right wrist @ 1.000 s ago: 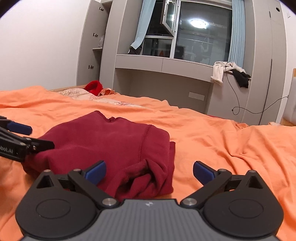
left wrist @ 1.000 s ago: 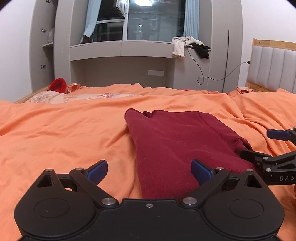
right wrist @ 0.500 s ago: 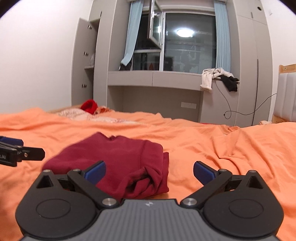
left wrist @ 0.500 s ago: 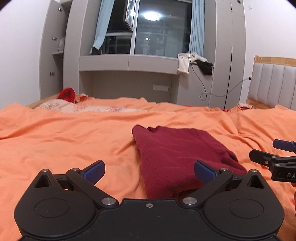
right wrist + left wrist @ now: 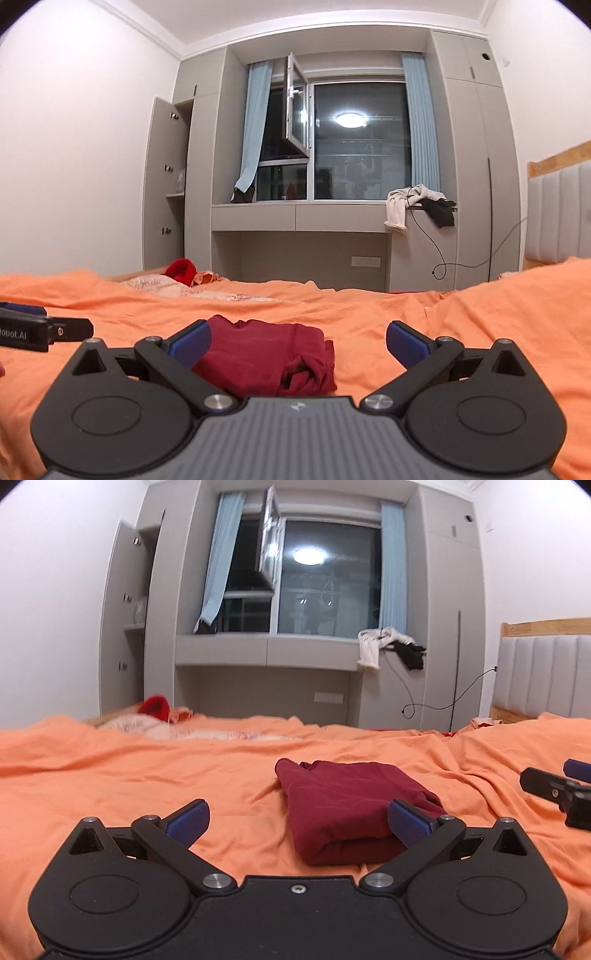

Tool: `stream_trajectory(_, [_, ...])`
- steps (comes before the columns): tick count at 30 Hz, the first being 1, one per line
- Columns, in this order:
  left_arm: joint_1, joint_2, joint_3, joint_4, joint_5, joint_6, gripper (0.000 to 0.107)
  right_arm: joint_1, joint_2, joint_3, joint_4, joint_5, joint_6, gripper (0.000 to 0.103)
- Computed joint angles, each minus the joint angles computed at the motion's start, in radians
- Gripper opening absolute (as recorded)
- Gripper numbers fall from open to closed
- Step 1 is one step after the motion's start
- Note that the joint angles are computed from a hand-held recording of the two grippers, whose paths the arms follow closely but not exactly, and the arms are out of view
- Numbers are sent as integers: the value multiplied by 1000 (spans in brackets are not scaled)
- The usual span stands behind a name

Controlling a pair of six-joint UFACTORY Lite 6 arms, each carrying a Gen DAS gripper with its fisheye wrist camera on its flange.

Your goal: Fold small clothes

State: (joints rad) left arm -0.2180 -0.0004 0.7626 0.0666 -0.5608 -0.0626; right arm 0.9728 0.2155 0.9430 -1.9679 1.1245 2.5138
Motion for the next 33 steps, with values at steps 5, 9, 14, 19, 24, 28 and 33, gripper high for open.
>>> stream_trajectory(5, [-11,-191,-190,22,-16,0,102,153,-39,-82,113,150,37,103])
stream_trajectory(9, [24,-355,-311,124,25,-101,102,289,-60,-138,213,291,62,103])
stream_trajectory(14, [48,-504,-393,142,105,-62,102,398,-54,-164,307,354,100,103])
stream_trajectory(19, [75,-606,-474,135,130,-74,103,458,-13,-148,375,382,117,103])
stream_trajectory(24, [94,-612,-590,107,42,-72,103,538,65,-157,464,409,220,103])
stream_trajectory(28, [106,-569,-634,84,-58,-60,103,592,153,-118,528,453,241,103])
stream_trajectory(33, [100,-528,-658,53,-109,-6,103,620,247,-65,522,530,237,103])
